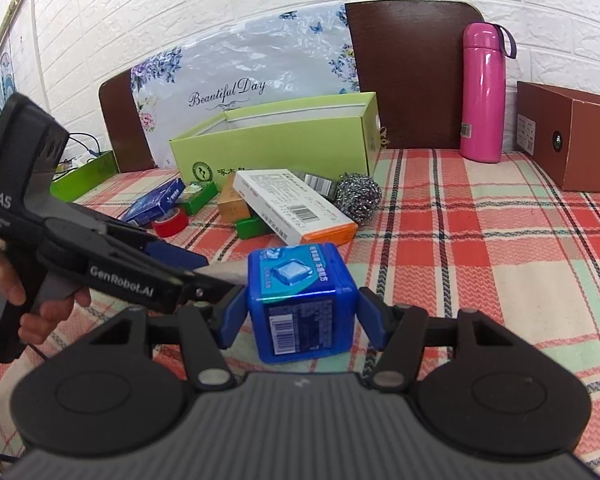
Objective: Organize objects
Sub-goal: 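Lift the blue cube box and toothpick pack toward the lime-green box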
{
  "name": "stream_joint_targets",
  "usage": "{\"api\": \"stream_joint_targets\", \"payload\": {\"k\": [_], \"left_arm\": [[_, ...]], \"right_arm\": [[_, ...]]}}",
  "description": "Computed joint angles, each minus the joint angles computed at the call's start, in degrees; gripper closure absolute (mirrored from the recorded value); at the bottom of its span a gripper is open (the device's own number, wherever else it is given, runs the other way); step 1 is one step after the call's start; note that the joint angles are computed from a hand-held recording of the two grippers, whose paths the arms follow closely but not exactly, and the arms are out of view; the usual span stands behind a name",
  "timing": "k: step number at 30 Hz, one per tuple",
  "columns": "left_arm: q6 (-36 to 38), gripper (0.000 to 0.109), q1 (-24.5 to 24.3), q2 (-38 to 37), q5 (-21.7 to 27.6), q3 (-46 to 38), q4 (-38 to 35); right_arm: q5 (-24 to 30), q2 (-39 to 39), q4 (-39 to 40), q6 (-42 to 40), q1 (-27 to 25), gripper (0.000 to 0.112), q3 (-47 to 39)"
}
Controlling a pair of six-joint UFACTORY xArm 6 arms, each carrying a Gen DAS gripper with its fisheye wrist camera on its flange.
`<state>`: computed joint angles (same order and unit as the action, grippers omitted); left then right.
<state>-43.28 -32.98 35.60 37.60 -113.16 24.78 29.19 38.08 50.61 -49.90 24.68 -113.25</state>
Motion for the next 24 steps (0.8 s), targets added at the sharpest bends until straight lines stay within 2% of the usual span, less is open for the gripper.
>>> {"api": "stream_joint_targets", "payload": {"k": [2,3,4,6,7,9,11,12,15,17,18,20,21,24], "left_arm": [[-0.4,0.036,0.0,0.4,0.2,-0.2,0.9],[-0.5,0.042,0.1,0.0,-0.8,0.7,0.7],[0.1,0.06,0.2,0.2,-1.3,0.5,-0.1],[1.3,0.071,0.3,0.4,-1.7,0.0,-2.1],[1.9,0.072,0.4,0.7,-2.0,-0.6,-3.0],[1.4,0.072,0.1,1.9,-0.9,-2.4,-1.7],[0.1,0.058,-0.4,3.0,-0.2,-3.9,1.8],[-0.2,0.047,-0.7,3.6,0.1,-4.6,3.0],[0.0,0.047,-0.9,5.1,-0.8,-5.8,4.7],[0.7,0.065,-0.9,5.9,-0.7,-6.9,3.6],[1.0,0.075,-0.8,5.7,-0.9,-6.9,2.4],[1.6,0.08,-0.1,4.6,-3.9,-5.1,-2.7],[1.1,0.087,0.1,3.8,-5.6,-3.8,-4.0],[-3.8,0.094,0.2,1.0,-9.0,0.2,-2.8]], "right_arm": [[-0.7,-0.3,-0.3,0.0,-0.1,0.053,0.5],[-1.3,-0.6,-0.6,-0.3,-0.1,0.053,1.0],[-1.8,-0.8,-1.0,-0.6,-0.1,0.053,1.5],[-2.5,-1.2,-1.6,-1.3,-0.1,0.053,2.2],[-2.3,-1.2,-1.7,-1.6,-0.1,0.053,2.2],[-2.0,-0.8,-2.6,-1.9,0.0,0.051,1.7],[-2.8,-0.5,-4.3,-1.8,0.4,0.048,1.7],[-3.0,-0.5,-4.6,-2.2,0.5,0.047,1.8],[-2.4,-0.2,-4.8,-2.8,0.5,0.047,1.7],[-1.4,0.2,-6.5,-1.0,0.3,0.055,1.3],[-1.7,0.0,-6.7,-0.8,0.3,0.055,1.6],[-2.0,-0.5,-6.2,-0.5,0.1,0.055,2.2],[-2.2,-0.8,-5.9,-0.4,0.1,0.055,2.5],[-1.8,-1.4,-3.5,-1.0,-0.3,0.056,2.6]]}}
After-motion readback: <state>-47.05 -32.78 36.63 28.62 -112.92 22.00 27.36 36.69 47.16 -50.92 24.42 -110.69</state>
